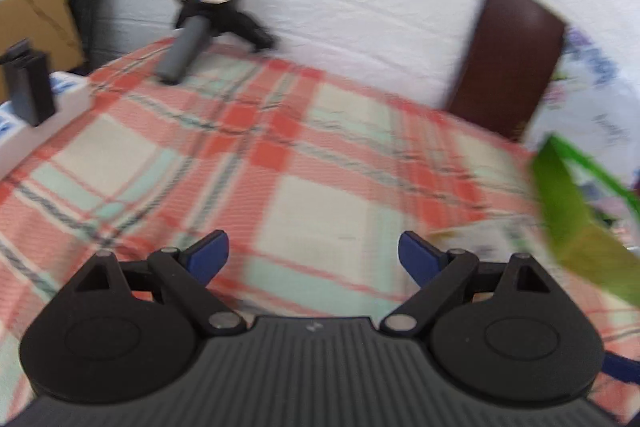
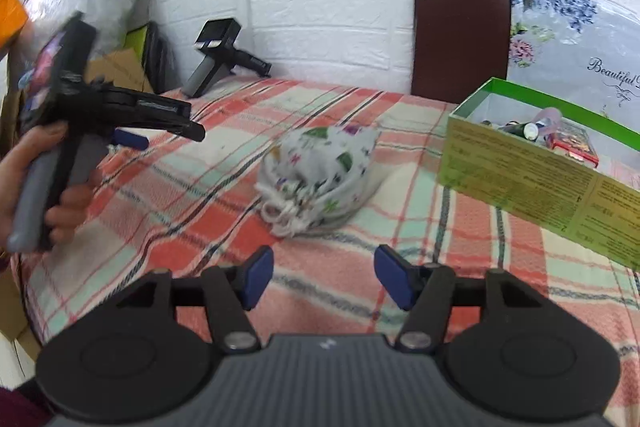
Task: Organize objects
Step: 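Carry the cloth bag into the green box and open the right gripper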
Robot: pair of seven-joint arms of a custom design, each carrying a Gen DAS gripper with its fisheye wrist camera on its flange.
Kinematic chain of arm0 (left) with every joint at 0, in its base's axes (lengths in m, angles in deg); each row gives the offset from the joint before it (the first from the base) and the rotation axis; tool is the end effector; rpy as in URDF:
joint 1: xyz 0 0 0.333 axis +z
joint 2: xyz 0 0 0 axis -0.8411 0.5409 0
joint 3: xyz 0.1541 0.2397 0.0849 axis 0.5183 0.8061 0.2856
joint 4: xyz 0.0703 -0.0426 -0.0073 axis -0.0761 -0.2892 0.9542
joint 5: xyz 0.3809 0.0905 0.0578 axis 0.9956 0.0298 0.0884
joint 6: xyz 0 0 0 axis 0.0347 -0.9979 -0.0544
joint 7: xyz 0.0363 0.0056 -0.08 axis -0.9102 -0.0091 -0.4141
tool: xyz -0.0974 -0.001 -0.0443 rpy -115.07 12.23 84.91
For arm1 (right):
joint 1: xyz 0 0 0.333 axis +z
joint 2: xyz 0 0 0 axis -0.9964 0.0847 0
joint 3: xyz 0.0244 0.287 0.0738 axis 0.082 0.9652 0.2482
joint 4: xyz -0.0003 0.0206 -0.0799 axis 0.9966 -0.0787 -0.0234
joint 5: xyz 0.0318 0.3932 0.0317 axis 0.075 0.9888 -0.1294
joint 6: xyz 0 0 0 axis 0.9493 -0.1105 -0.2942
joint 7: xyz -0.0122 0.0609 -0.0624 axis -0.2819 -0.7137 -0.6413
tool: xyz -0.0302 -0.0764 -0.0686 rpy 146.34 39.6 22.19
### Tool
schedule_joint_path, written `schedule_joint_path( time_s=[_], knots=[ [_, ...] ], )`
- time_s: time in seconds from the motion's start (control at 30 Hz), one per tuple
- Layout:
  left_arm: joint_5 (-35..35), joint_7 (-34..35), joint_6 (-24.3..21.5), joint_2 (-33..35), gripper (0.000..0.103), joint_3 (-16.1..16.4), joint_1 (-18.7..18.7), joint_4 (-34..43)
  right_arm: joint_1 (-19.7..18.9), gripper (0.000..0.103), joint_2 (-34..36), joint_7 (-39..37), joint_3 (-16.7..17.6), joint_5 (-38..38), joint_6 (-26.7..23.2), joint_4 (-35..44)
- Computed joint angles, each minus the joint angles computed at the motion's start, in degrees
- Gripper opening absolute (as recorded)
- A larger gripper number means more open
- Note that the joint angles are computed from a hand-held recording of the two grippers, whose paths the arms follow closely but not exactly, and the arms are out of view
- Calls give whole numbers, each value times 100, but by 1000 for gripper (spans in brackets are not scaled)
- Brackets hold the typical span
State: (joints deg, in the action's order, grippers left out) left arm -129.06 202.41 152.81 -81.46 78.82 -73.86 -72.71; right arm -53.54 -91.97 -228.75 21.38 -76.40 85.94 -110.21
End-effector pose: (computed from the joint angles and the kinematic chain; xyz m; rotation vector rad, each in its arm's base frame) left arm 0.5206 -0.1548 0.4946 -1.5641 1.9668 -1.2148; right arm 0.2959 0.4096 0.4729 -1.5764 1.6770 -0.8457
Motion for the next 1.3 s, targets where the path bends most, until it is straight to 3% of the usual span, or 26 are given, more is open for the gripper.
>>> schedule_joint_path(
  time_s=[0.03,0.1,0.23,0.37,0.4,0.43,0.47,0.5,0.57,0.6,0.77,0.9,0.97,1.17,1.23,1.3],
  knots=[
    [-215,195,-165,-89,95,32,-96,30,-34,79,37,-51,-60,-27,108,34],
    [-397,356,-780,-142,99,75,-160,205,-120,91,152,-72,-120,-192,281,88],
    [149,-390,-1876,177,103,-135,58,669,-224,93,541,-286,-323,-330,632,350],
    [780,-1217,-2225,554,103,-372,255,886,-235,90,1020,-565,-559,-330,766,666],
    [603,-1062,-1983,526,103,-432,250,780,-230,79,1098,-658,-648,-264,945,686],
    [517,-871,-1868,475,91,-535,304,708,-213,69,1139,-621,-679,-333,995,704],
    [197,-473,-2074,466,66,-438,234,758,-165,64,1148,-565,-659,-453,879,738],
    [-212,-169,-2505,461,53,-368,265,852,-99,60,1161,-569,-627,-485,674,790],
    [-197,-364,-2744,380,48,-398,319,935,-15,49,1052,-284,-604,-757,528,711],
    [-228,-274,-2737,323,48,-424,303,940,13,43,964,-100,-579,-910,445,652],
    [-739,450,-2361,68,48,-556,-33,1020,152,42,558,284,-310,-1442,-824,490],
    [-1274,1128,-2325,171,48,-627,-330,1407,126,42,-26,383,-153,-1629,-1574,99],
    [-1224,1137,-2367,389,48,-742,-424,1703,67,42,-321,315,-121,-1581,-1800,-140],
    [-482,807,-2070,1249,48,-1263,-705,2495,-220,42,-1374,206,-194,-957,-1893,-1066],
    [216,409,-1791,1540,54,-1386,-834,2703,-419,43,-1579,94,-242,-802,-1896,-1287],
    [1454,-423,-1073,1738,59,-1355,-1071,2671,-702,48,-1516,-178,-308,-584,-2069,-1318]
  ],
)
